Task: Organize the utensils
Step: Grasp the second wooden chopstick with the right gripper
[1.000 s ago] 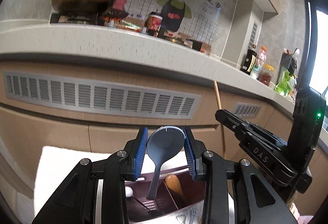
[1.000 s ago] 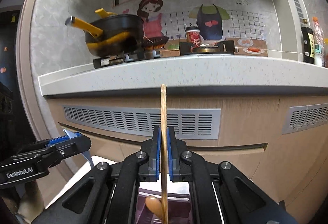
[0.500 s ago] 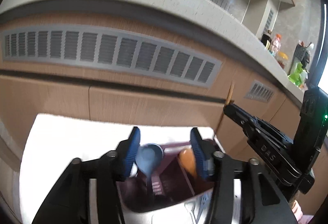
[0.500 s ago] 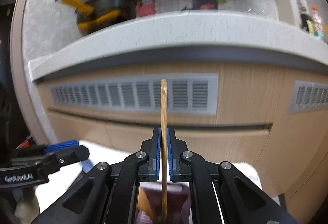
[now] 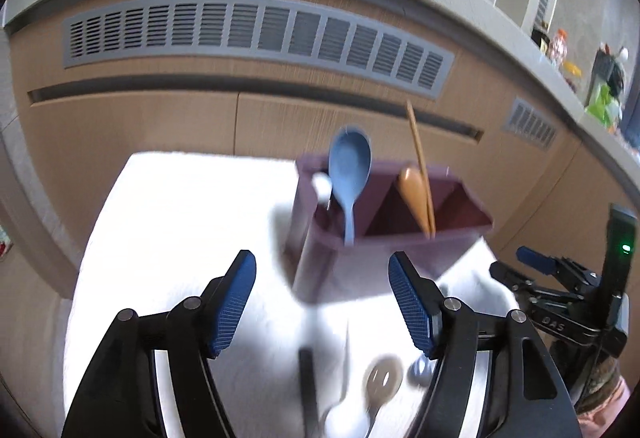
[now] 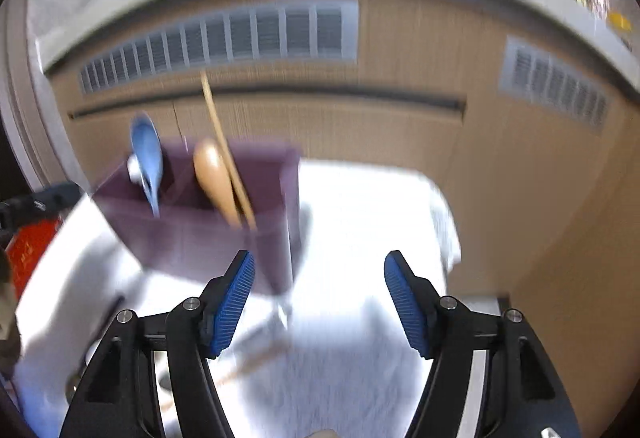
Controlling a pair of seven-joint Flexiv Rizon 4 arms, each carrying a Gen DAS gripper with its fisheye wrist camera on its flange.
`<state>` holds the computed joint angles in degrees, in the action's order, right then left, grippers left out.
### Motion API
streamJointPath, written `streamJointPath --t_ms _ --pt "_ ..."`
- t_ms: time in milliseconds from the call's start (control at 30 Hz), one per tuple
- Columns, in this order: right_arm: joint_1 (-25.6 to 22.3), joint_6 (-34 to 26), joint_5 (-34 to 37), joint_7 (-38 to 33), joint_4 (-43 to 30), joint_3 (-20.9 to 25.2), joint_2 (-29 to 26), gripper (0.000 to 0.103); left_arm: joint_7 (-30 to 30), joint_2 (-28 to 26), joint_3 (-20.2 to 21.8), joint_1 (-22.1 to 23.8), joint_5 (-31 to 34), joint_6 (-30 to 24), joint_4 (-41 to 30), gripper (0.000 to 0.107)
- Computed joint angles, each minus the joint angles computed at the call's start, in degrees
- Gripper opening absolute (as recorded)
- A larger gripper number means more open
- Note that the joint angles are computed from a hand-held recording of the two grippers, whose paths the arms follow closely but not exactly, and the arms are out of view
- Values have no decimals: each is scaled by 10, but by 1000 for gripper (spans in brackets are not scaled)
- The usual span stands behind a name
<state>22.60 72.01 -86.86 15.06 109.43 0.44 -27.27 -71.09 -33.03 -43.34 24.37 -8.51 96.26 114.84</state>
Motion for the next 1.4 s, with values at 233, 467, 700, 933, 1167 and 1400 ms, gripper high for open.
streamJointPath --t_ms 233,467,700,933,1167,1400 --pt "13 42 198 -108 2 34 -56 64 9 44 29 9 -9 -18 70 75" --pt "67 36 261 -160 -17 7 -73 66 9 50 15 38 -33 -29 113 75" --pt "123 39 240 -190 21 -38 -51 66 15 61 34 24 -49 -42 127 76" --pt "123 49 185 -195 71 -37 -11 76 32 65 22 20 -60 -43 135 76" --pt "94 7 111 -168 138 1 41 91 44 67 32 -10 -65 -51 132 78" --pt "29 26 55 -73 186 31 65 101 64 80 50 -49 -78 -56 133 78"
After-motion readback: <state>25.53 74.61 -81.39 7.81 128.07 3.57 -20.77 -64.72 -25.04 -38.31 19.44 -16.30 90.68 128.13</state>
